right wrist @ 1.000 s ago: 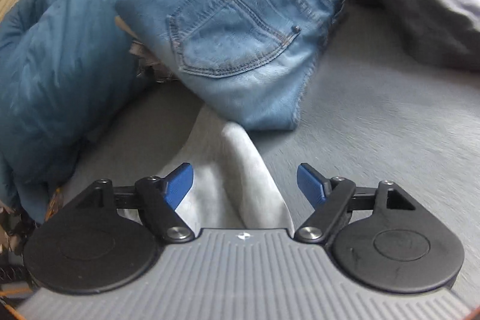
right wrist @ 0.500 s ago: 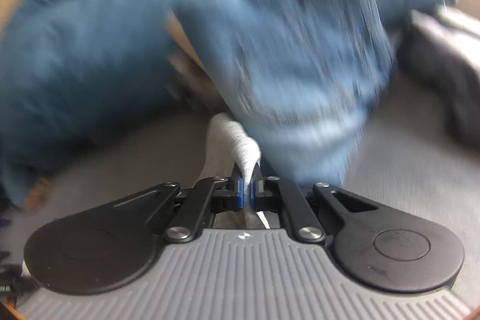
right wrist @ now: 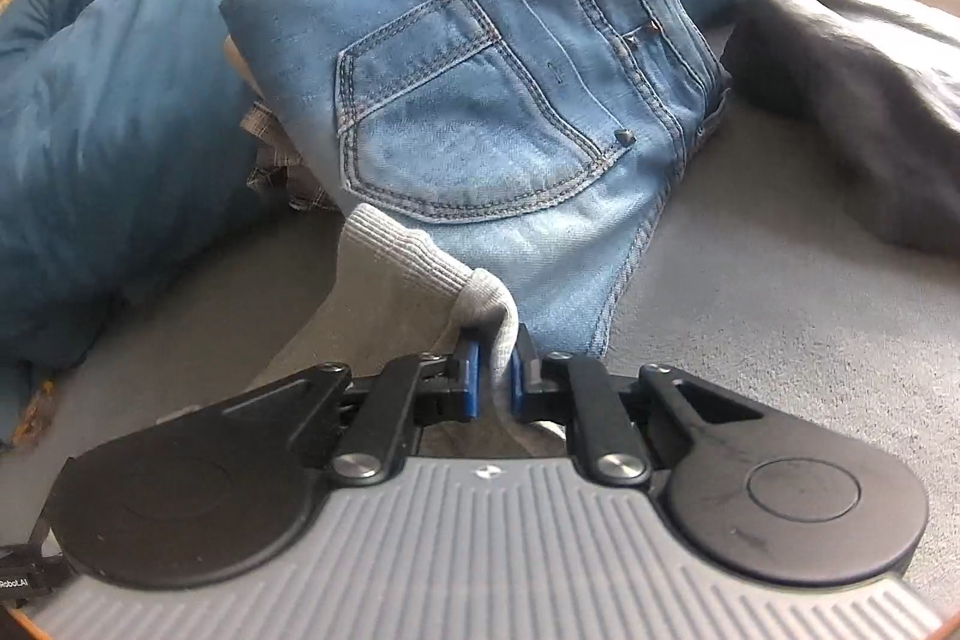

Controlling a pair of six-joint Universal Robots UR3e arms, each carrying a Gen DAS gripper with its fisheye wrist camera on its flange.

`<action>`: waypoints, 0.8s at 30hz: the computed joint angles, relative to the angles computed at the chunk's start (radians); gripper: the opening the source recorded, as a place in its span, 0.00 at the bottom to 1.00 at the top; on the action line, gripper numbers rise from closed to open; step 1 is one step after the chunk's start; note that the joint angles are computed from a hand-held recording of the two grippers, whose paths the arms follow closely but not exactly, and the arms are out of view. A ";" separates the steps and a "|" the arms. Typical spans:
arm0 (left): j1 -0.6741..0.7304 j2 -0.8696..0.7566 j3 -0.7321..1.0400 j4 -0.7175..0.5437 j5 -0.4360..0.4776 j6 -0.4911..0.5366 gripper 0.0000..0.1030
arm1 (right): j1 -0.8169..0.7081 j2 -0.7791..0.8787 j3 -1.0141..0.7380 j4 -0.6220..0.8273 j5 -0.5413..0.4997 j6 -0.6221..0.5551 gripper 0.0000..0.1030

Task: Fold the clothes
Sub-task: 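Lift the folded grey sweatpants with both grippers and carry them to the clothes stack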

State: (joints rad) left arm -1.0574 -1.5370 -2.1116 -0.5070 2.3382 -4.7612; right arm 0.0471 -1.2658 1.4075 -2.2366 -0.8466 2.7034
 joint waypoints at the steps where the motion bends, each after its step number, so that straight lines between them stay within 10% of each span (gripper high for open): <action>1: 0.007 0.009 -0.003 0.005 -0.007 0.000 0.29 | 0.004 -0.002 -0.006 0.004 -0.014 0.007 0.21; 5: 0.046 -0.002 -0.027 0.091 -0.010 0.060 0.48 | -0.012 -0.003 -0.013 0.024 0.006 0.058 0.33; 10: 0.012 0.040 -0.051 0.014 0.023 0.007 0.09 | -0.008 -0.021 0.005 0.064 0.055 0.003 0.13; 18: -0.157 0.008 0.116 -0.266 0.119 -0.130 0.06 | 0.038 0.022 -0.174 0.434 0.157 -0.304 0.07; 24: -0.136 0.011 0.113 -0.325 0.074 -0.204 0.13 | 0.082 0.174 -0.506 0.583 0.025 -0.104 0.42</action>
